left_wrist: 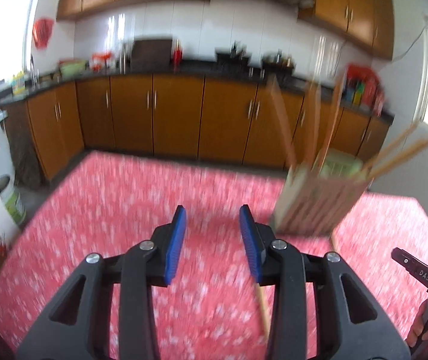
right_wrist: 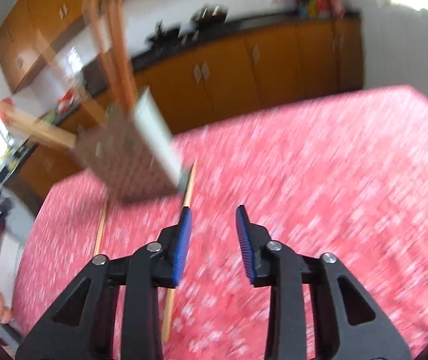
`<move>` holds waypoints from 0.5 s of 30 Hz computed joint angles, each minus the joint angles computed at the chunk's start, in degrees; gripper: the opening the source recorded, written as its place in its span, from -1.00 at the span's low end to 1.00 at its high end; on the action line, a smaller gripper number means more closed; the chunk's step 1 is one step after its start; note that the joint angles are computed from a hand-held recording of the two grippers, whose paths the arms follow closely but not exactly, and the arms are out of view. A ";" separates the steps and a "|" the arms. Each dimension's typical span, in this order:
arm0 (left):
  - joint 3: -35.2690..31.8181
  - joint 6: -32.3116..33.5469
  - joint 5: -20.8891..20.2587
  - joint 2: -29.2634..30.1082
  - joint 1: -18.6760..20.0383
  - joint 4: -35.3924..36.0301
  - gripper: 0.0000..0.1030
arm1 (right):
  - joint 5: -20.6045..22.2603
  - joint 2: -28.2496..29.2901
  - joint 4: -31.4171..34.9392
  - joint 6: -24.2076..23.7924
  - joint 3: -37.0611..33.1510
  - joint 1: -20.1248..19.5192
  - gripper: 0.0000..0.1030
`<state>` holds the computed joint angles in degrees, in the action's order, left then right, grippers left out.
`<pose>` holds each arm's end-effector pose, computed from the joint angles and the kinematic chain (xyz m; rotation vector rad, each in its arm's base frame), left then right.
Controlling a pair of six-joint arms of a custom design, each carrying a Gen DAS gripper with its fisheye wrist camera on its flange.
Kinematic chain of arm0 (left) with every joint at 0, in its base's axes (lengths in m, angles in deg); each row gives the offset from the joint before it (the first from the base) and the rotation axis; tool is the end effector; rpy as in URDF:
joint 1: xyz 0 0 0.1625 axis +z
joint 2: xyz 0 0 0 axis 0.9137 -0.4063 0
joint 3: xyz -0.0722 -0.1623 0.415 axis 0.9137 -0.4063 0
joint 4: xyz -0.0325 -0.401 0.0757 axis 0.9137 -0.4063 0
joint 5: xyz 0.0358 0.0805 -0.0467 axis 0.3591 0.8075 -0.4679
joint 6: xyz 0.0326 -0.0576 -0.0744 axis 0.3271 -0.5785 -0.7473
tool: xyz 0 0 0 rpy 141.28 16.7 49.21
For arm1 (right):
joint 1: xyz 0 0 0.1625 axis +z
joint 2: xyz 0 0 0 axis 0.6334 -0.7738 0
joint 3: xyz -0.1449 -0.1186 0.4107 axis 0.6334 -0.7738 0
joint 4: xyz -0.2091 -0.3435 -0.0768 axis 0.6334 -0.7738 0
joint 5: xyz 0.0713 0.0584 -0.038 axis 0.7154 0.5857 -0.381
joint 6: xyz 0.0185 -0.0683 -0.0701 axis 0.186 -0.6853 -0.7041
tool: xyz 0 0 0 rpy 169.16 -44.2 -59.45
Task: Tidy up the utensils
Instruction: 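Lower the left gripper onto a chopstick and close while the right gripper grasps the last one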
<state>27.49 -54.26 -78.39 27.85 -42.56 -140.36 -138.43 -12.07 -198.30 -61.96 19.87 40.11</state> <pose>-0.4929 -0.4607 0.0717 -0.1548 1.8980 -1.3077 0.0227 -0.6151 0.4462 0.7332 -2.7163 0.7620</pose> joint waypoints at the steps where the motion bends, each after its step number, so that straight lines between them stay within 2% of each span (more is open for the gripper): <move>1: 1.90 2.84 -1.35 -0.25 0.40 -4.51 -0.27 | -0.36 -0.01 1.94 -0.70 0.66 -0.07 -0.42; 5: 6.33 10.43 -4.55 -0.41 1.49 -17.45 -0.27 | -3.35 -0.26 2.01 -4.52 4.55 0.88 -0.42; 9: 8.91 14.29 -5.71 -0.25 1.65 -24.46 -0.27 | -6.92 0.57 -0.68 -6.34 6.89 1.97 -0.47; 13: 10.66 19.93 -5.91 0.11 1.77 -32.52 -0.27 | -8.31 0.85 -3.67 -7.08 8.25 1.72 -0.83; 15: 10.95 23.62 -6.12 0.70 1.96 -36.81 -0.27 | -8.29 1.08 -4.19 -6.03 7.93 1.40 -0.84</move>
<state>38.44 -30.64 -84.51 28.55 -40.60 -177.18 -146.72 -10.99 -202.49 -67.99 27.80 41.51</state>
